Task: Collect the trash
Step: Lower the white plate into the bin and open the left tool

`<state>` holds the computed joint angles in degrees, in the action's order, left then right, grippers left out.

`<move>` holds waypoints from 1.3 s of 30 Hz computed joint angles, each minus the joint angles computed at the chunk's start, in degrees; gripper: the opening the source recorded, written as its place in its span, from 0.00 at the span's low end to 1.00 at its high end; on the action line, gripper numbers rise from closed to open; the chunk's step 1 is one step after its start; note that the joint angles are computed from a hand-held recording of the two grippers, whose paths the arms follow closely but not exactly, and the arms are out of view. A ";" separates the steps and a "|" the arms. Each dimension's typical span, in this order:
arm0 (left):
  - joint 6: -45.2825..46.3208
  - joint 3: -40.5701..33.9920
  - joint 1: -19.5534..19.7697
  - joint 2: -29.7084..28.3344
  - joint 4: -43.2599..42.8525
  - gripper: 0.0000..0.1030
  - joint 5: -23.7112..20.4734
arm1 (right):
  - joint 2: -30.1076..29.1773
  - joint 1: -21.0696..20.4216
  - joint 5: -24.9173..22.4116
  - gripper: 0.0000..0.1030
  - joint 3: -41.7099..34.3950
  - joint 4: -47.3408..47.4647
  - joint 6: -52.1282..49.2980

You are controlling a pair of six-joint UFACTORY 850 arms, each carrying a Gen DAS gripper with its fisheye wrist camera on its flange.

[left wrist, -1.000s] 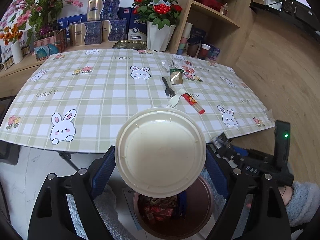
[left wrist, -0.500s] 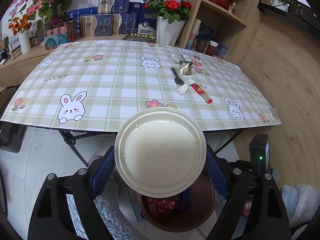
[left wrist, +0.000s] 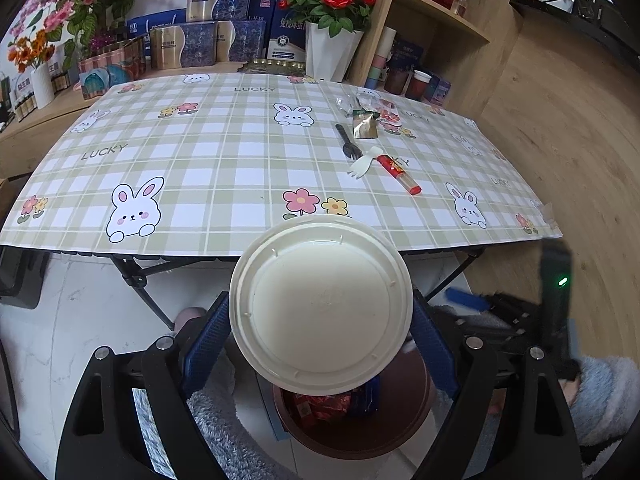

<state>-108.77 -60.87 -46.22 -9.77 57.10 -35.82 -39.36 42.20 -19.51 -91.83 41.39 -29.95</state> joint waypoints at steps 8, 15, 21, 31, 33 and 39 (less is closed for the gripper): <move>2.24 -0.73 -0.17 -1.01 -1.38 0.81 1.11 | 5.13 -0.49 4.81 0.90 2.58 2.51 -3.41; 4.15 -1.30 -0.27 -1.91 -2.88 0.81 1.86 | 8.04 0.11 9.66 0.94 3.53 -11.21 8.22; 7.39 -2.02 0.04 -3.19 -5.38 0.81 3.56 | 8.75 0.26 10.99 0.94 3.65 -19.26 16.78; 15.81 -3.95 0.32 -6.00 -11.71 0.83 5.87 | 9.28 0.67 11.72 0.94 6.11 -36.10 35.23; 16.77 -4.16 0.22 -6.32 -12.25 0.83 6.40 | 9.45 0.70 11.93 0.94 6.62 -37.36 36.74; 15.82 -4.23 0.00 -6.38 -10.49 0.91 6.88 | 9.59 0.69 12.23 0.94 7.16 -41.66 42.40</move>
<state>-92.95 -65.10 -46.22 -16.15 46.60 -28.94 -29.77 42.89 -7.28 -84.67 -0.27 12.45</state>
